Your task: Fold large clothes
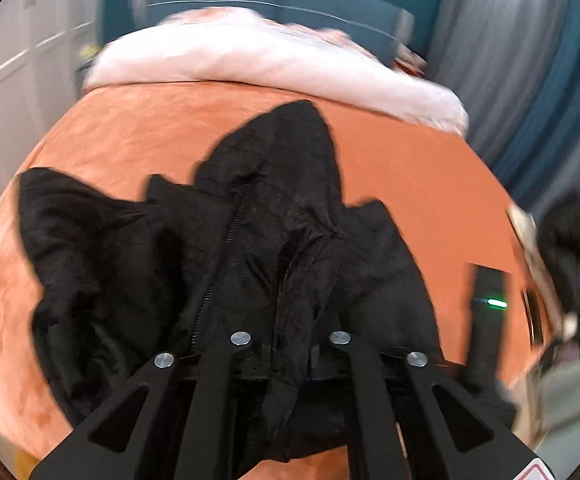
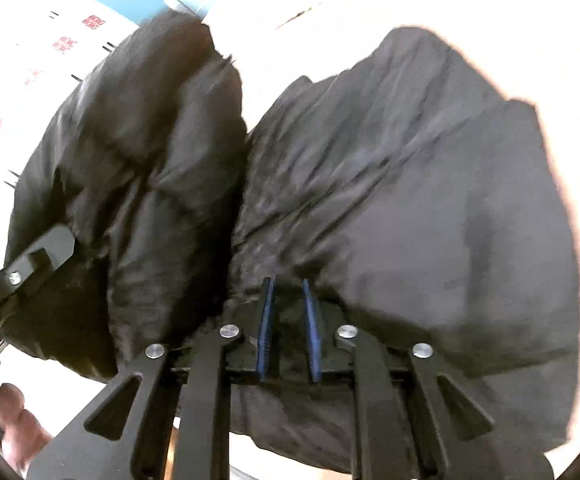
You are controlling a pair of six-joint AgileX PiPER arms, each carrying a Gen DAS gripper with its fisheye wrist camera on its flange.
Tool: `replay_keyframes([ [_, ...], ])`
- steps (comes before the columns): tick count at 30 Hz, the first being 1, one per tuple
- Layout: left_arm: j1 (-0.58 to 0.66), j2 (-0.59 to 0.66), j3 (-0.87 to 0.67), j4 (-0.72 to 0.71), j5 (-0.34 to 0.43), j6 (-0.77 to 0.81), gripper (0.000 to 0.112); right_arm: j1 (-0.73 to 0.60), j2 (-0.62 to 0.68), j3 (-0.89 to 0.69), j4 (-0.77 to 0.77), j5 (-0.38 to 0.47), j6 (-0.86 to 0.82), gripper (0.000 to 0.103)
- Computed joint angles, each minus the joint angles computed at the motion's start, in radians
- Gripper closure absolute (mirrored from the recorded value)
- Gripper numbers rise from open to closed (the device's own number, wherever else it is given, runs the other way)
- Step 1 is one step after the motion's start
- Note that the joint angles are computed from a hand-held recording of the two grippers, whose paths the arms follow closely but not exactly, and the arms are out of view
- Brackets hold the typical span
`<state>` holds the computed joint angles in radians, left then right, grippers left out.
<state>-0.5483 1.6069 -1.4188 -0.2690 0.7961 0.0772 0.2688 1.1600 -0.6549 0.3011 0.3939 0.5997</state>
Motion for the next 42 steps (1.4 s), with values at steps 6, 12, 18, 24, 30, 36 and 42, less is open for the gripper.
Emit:
replay_keyframes([
  [6, 0.320, -0.049, 0.085, 0.057, 0.016, -0.058, 0.085, 0.194, 0.119, -0.237, -0.471, 0.210, 0.372, 0.087],
  [12, 0.684, 0.054, 0.172, -0.176, 0.092, 0.186, 0.067, 0.251, 0.350, -0.574, -0.571, 0.386, 0.327, 0.087],
  [18, 0.857, 0.239, 0.193, -0.578, 0.202, 0.434, 0.040, 0.178, 0.660, -0.925, -0.444, 0.424, 0.121, 0.087],
  [24, 0.794, 0.362, 0.165, -0.686, 0.166, 0.550, 0.021, 0.150, 0.897, -1.130, -0.366, 0.527, 0.026, 0.088],
  [30, 0.724, 0.477, 0.039, -0.720, 0.219, 0.598, 0.037, 0.148, 0.934, -1.071, -0.363, 0.432, 0.028, 0.090],
  [36, 0.657, 0.345, -0.040, -0.671, 0.282, 0.531, 0.088, 0.086, 0.839, -0.977, -0.228, 0.399, -0.048, 0.090],
  [42, 0.501, 0.186, -0.117, -0.595, 0.313, 0.467, 0.093, -0.023, 0.360, -0.401, 0.033, 0.184, -0.173, 0.088],
])
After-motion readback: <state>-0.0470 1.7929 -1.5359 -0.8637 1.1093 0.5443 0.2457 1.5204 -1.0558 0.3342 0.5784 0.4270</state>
